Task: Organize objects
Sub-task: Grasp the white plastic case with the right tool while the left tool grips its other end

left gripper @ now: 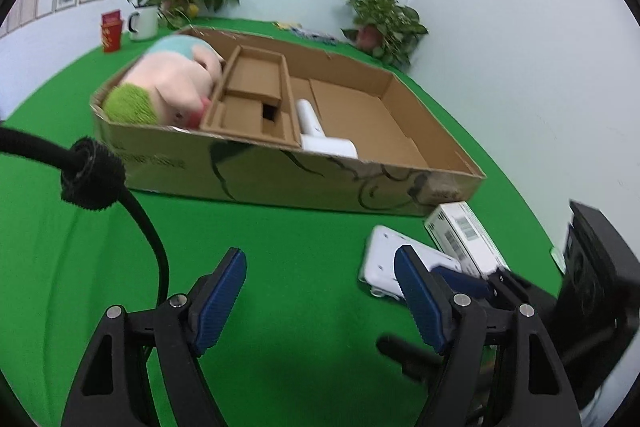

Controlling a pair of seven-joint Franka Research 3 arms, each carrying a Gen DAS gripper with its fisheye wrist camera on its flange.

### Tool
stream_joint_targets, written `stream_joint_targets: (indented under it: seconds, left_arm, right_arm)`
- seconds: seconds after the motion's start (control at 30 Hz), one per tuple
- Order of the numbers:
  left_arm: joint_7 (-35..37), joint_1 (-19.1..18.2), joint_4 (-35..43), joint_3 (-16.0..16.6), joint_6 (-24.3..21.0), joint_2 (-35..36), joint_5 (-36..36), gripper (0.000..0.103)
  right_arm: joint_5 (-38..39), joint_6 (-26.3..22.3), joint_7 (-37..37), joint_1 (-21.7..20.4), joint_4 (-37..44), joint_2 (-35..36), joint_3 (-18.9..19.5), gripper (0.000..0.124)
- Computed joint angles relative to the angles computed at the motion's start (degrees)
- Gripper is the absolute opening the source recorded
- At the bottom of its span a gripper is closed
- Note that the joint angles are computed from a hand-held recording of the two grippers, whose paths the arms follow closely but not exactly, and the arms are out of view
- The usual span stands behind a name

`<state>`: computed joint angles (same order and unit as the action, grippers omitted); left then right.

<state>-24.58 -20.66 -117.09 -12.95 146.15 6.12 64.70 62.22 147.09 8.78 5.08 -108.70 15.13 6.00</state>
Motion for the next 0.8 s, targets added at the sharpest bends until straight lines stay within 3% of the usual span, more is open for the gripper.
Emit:
stream_joint_targets:
  seconds: [0.13, 0.37, 0.47, 0.67, 0.8]
  left_arm:
    - [3.21, 0.12, 1.5, 0.18, 0.46, 2.27, -3.15, 0.074]
    - [5.51, -0.48, 2.6, 1.12, 1.8, 3.7, -5.43, 0.074]
    - [6.26, -0.94, 2.78, 1.26, 1.74, 4.09, -6.07, 0.074]
    - [5.35, -0.77, 1.51, 1.69, 3.51, 3.27, -6.2, 0.074]
    - [5.07, -0.32, 0.45, 1.79, 5.18, 2.47, -5.8, 0.074]
  right_arm:
    - [-3.31, -3.42, 5.49, -0.81, 5.62, 3.65, -0.85, 0.084]
    - [-12.39, -0.74, 7.17, -0.47, 8.54, 6.34, -0.95, 0.084]
    - [-17.53, -4.67, 12.32, -1.03, 11.6, 8.31, -1.45, 0.085]
    - [-22.72, 3.53, 10.96, 0.42, 6.32, 6.22, -0.54, 0.085]
    - [-21.89, 1.79, 13.27, -0.48, 4.46, 4.56, -0.01, 0.084]
